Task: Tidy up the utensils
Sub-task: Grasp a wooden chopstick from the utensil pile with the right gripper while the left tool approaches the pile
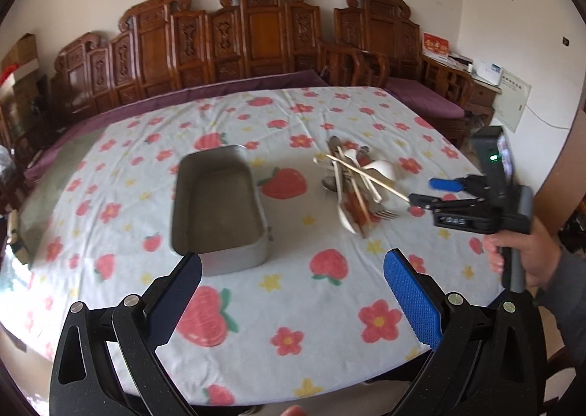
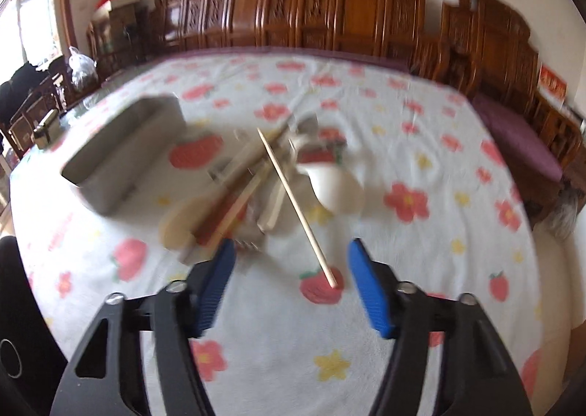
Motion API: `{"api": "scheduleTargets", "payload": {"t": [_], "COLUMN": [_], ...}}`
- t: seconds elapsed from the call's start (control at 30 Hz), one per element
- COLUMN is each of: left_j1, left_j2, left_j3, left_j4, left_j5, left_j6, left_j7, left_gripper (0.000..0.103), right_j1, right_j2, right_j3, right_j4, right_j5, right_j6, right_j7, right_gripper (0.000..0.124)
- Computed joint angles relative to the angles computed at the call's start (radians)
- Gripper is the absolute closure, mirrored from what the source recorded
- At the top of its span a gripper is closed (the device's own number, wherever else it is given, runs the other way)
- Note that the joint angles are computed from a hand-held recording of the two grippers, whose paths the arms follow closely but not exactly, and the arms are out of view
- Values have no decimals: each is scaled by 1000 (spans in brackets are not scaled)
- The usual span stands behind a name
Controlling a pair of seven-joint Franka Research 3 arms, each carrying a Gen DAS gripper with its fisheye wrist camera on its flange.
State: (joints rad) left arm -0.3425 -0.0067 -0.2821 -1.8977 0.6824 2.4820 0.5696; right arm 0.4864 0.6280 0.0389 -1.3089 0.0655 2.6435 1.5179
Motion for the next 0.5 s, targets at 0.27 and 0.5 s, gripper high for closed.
{"api": "scheduleTargets", "payload": {"t": [0.27,0.5], "left_j1": [-25,-49], "left_j2": [114,208], "left_j3": [8,27], "left_j4": [99,193], "left_j5": [-51,-121], "left_j6": [-1,-24], "left_j7": [78,133], "left_gripper": [7,8], "right_j1": [4,-17], "right_j2": [109,181], "right_j3": [-12,11], "right_j4": [145,251], "right_j5": [-27,3], "right_j6": [-112,-161], "right_j7": [-36,-90], "right_gripper": [71,71]}}
